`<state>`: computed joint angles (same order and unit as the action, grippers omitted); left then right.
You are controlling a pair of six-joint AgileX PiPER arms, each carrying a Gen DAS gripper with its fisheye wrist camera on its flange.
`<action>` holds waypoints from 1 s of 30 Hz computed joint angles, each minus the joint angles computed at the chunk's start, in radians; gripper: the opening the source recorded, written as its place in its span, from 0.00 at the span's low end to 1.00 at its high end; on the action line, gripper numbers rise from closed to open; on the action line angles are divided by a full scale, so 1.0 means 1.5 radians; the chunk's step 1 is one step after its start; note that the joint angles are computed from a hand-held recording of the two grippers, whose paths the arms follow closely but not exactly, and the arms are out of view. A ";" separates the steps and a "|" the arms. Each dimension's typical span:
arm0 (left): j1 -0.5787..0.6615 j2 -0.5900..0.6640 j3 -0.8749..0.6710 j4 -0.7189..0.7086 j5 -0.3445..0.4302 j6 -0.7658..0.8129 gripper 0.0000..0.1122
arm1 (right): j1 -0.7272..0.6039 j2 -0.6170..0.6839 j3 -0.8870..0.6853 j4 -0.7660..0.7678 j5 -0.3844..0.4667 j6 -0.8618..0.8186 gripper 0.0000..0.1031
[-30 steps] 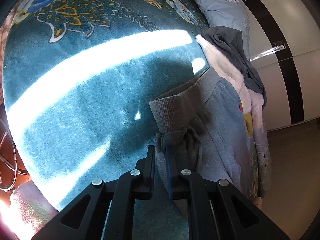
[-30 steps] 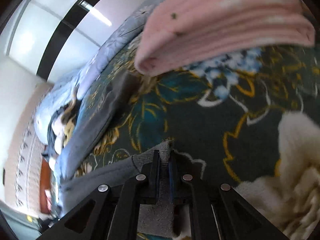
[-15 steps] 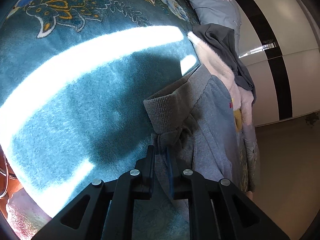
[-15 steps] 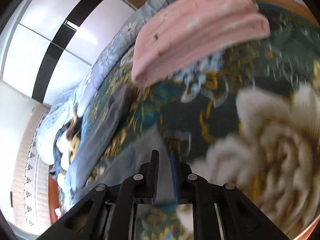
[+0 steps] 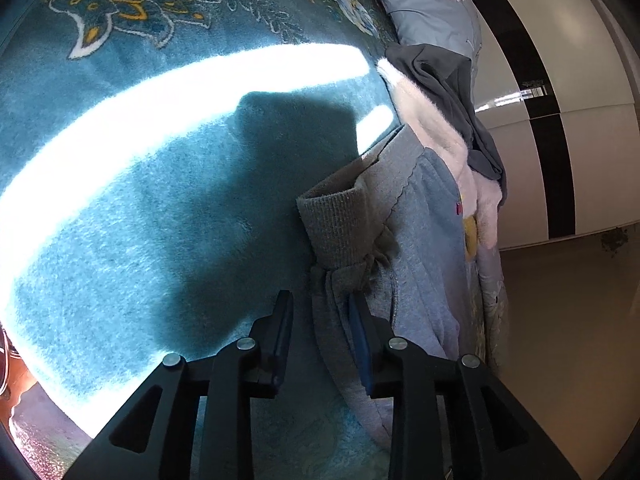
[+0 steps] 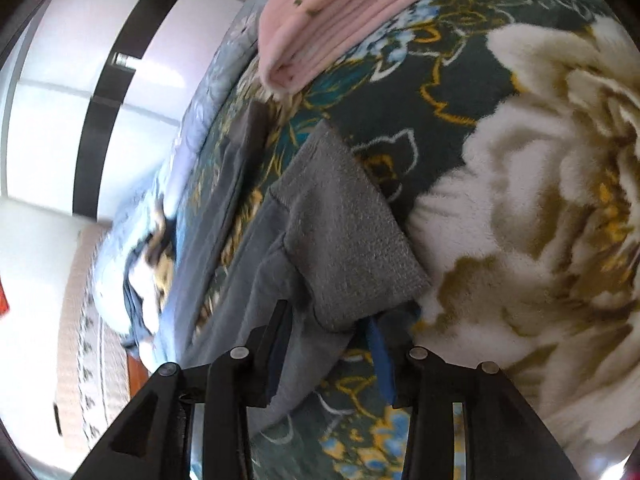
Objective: Fold clothes
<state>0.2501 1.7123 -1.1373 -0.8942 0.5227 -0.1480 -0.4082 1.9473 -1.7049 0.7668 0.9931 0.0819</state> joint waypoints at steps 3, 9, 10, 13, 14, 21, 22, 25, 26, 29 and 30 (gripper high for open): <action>-0.011 0.018 -0.019 -0.002 -0.003 -0.001 0.26 | -0.006 -0.025 0.074 0.063 -0.078 -0.012 0.40; -0.012 0.026 -0.019 -0.034 -0.007 0.029 0.26 | -0.009 -0.066 0.150 0.116 -0.154 -0.053 0.22; -0.010 0.025 -0.014 -0.044 -0.008 0.037 0.25 | -0.009 -0.071 0.154 0.111 -0.159 -0.047 0.10; -0.013 0.024 -0.023 0.007 -0.007 -0.011 0.13 | -0.011 -0.084 0.152 0.074 -0.159 -0.004 0.06; -0.019 0.024 -0.032 0.048 -0.005 -0.049 0.07 | -0.007 -0.101 0.151 0.047 -0.166 0.013 0.06; -0.028 0.031 -0.046 0.054 0.002 -0.043 0.07 | 0.019 -0.096 0.028 -0.192 -0.079 0.165 0.05; -0.027 0.032 -0.042 0.045 0.002 -0.038 0.07 | 0.012 -0.081 0.030 -0.186 -0.066 0.172 0.05; -0.013 0.035 -0.022 -0.016 0.005 0.014 0.07 | -0.005 -0.069 0.064 -0.145 -0.074 0.154 0.05; -0.009 0.036 -0.020 -0.034 0.008 0.031 0.07 | -0.010 -0.074 0.073 -0.129 -0.077 0.140 0.05; -0.010 0.039 -0.028 -0.020 0.013 0.021 0.07 | -0.029 -0.086 0.090 -0.084 -0.070 0.095 0.09; -0.012 0.039 -0.029 -0.016 0.011 0.019 0.07 | -0.035 -0.090 0.095 -0.069 -0.068 0.081 0.09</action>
